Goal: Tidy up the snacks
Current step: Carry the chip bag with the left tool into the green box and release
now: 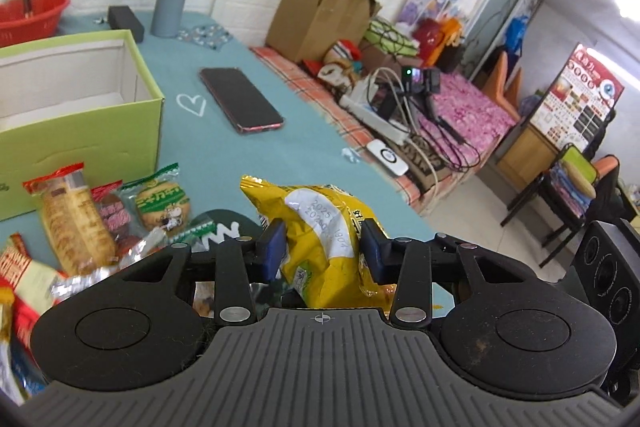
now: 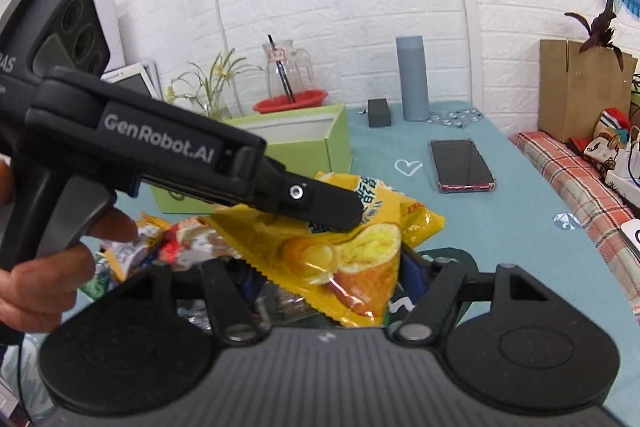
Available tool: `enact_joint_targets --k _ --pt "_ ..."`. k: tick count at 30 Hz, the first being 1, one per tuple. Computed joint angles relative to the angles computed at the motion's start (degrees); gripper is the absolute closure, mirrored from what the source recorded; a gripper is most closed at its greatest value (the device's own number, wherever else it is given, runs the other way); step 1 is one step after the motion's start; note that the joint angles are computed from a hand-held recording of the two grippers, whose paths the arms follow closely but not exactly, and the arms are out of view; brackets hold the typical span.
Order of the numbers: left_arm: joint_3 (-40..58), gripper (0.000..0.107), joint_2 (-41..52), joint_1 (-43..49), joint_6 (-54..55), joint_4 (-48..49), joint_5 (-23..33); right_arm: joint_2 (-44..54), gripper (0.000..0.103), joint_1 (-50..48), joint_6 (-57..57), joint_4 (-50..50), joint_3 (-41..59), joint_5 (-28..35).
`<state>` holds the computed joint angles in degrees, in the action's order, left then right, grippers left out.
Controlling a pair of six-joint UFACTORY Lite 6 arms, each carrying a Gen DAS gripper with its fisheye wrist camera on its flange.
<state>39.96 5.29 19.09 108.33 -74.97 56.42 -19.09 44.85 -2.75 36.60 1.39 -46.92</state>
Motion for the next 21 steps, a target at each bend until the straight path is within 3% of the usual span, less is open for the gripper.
enact_joint_targets --k 4,9,12,16,21 --pt "-4.42 0.086 -1.73 8.56 3.17 3.22 2.91 1.59 0.031 11.52 -2.15 10.34 1.09 -0.96" --pt "-3.82 0.086 1.39 18.76 6.79 6.02 5.40 12.10 0.030 16.88 -0.61 10.65 8.69 -2.17" --pt "0.98 0.085 2.97 20.18 4.67 5.38 7.03 14.84 0.029 13.50 -4.96 7.75 14.86 0.04" --pt "11.96 0.084 7.51 16.39 1.20 -0.36 7.30 19.75 0.029 1.79 -12.20 -2.39 27.46 6.51" --pt "37.22 0.084 24.08 8.13 -9.81 -4.04 3.91 33.60 0.030 -12.12 -9.79 -19.15 48.78 15.89"
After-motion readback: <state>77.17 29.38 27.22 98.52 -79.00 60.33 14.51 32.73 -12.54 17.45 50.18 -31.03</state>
